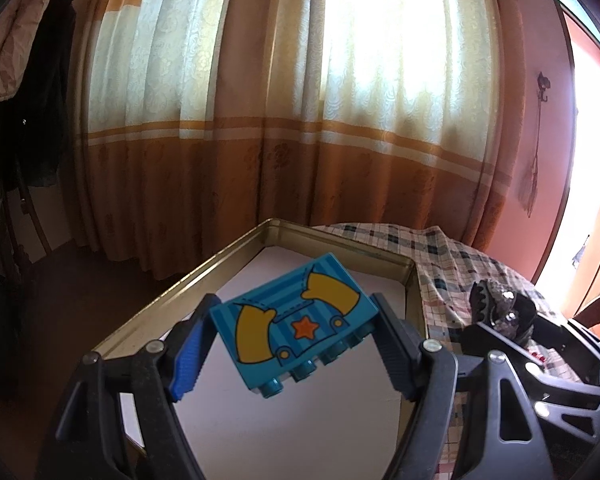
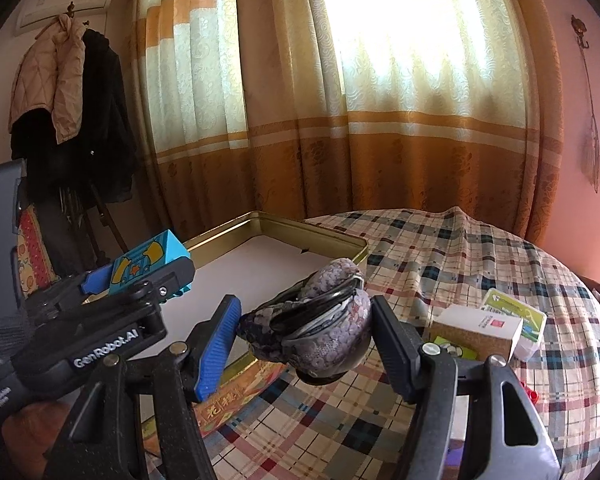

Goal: Organize rigid objects
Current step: 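Carry the blue block with the left tool while the right tool carries the pouch to the tin tray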

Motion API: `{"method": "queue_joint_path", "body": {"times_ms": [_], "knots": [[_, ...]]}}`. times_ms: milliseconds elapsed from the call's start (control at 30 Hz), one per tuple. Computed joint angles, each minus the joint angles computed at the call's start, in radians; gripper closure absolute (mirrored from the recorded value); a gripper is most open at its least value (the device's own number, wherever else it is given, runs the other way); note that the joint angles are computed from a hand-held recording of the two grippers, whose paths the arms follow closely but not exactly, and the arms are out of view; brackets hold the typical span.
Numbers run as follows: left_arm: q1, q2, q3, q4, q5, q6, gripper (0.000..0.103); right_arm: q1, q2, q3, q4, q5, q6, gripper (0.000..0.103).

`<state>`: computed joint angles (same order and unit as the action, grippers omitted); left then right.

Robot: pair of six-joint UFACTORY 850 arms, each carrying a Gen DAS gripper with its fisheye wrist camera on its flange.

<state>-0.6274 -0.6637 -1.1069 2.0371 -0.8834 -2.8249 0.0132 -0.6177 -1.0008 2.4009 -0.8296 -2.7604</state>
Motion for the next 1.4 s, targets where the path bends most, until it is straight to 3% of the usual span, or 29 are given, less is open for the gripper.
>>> {"method": "queue_joint_path", "body": {"times_ms": [200, 433, 767, 933, 1400], "knots": [[0.009, 0.012, -0.001, -0.024, 0.011, 0.025, 0.028, 0.013, -0.004, -0.038, -0.021, 0.035, 0.036, 0.035], [0.057, 0.043, -0.015, -0.07, 0.107, 0.099, 0.028, 0.042, -0.038, -0.136, -0.079, 0.145, 0.118, 0.035], [0.121, 0.041, -0.075, -0.145, 0.24, 0.246, 0.028, 0.079, -0.085, -0.228, -0.139, 0.223, 0.154, 0.035], [0.147, 0.02, -0.132, -0.235, 0.317, 0.403, 0.028, 0.094, -0.117, -0.28, -0.184, 0.27, 0.187, 0.035], [0.177, -0.079, -0.31, -0.627, 0.377, 0.944, 0.028, 0.123, -0.184, -0.378, -0.276, 0.382, 0.25, 0.035]]}}
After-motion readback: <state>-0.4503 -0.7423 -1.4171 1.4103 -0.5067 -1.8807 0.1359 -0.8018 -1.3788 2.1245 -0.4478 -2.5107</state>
